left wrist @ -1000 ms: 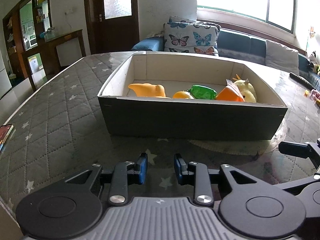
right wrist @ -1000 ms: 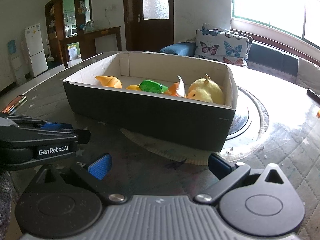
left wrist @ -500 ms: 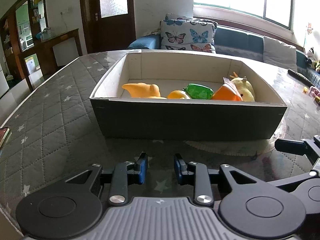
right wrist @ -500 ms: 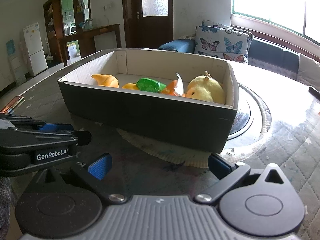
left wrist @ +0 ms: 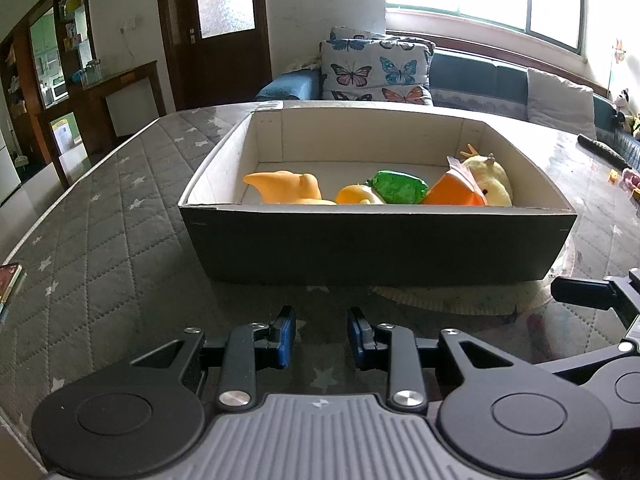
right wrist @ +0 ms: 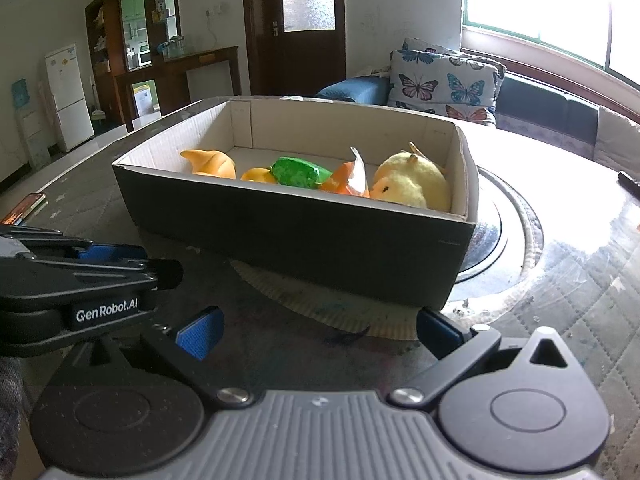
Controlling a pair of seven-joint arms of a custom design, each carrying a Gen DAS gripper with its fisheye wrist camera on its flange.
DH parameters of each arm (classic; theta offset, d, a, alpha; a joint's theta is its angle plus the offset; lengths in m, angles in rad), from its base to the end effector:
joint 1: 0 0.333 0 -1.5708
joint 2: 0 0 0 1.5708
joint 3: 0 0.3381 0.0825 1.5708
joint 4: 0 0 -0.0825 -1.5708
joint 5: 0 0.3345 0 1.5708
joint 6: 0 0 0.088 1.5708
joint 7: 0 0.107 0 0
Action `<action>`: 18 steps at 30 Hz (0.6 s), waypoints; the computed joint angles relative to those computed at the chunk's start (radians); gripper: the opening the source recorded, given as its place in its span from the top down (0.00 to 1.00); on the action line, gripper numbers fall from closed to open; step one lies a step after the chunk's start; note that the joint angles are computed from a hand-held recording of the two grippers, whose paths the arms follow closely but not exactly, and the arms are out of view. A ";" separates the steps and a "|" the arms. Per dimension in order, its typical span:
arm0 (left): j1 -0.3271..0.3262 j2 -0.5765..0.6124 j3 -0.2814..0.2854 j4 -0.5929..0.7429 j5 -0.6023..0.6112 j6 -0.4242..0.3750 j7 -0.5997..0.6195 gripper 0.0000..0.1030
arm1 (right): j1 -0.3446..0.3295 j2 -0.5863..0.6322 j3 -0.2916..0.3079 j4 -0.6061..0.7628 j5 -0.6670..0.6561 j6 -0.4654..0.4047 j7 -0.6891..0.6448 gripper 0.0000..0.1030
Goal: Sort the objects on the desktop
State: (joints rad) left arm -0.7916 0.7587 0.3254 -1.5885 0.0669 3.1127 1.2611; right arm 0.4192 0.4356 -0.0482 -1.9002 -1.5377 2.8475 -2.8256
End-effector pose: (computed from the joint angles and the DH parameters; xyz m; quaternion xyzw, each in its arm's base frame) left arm 0.6138 -0.3883 0.3476 -0.5067 0.7652 -0.3161 0.2405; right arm 0.5473 0.2732 0.3444 -0.6148 0.6736 -0.2890 0.2912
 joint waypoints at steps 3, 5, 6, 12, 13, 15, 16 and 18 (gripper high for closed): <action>-0.001 -0.001 0.002 0.004 0.002 -0.005 -0.002 0.70 | -0.001 0.001 0.000 0.003 0.011 -0.002 -0.016 0.00; 0.003 -0.001 -0.002 0.007 0.005 -0.006 -0.002 0.70 | -0.001 0.000 -0.001 0.005 0.019 -0.002 -0.025 0.00; 0.004 -0.001 -0.003 0.010 0.006 -0.008 -0.002 0.70 | 0.000 0.000 -0.002 0.006 0.023 -0.002 -0.031 0.00; 0.014 0.005 -0.012 0.031 0.020 -0.025 -0.007 0.70 | -0.002 0.002 -0.009 0.011 0.047 0.005 -0.060 0.00; 0.016 0.006 -0.014 0.035 0.023 -0.029 -0.009 0.70 | -0.002 0.002 -0.010 0.011 0.052 0.006 -0.065 0.00; 0.019 0.009 -0.016 0.042 0.030 -0.035 -0.014 0.70 | -0.003 0.005 -0.012 0.013 0.065 0.009 -0.078 0.00; 0.019 0.011 -0.016 0.047 0.035 -0.039 -0.017 0.70 | -0.003 0.006 -0.014 0.014 0.071 0.012 -0.084 0.00; 0.023 0.016 -0.018 0.058 0.045 -0.047 -0.022 0.70 | -0.002 0.009 -0.018 0.016 0.082 0.015 -0.095 0.00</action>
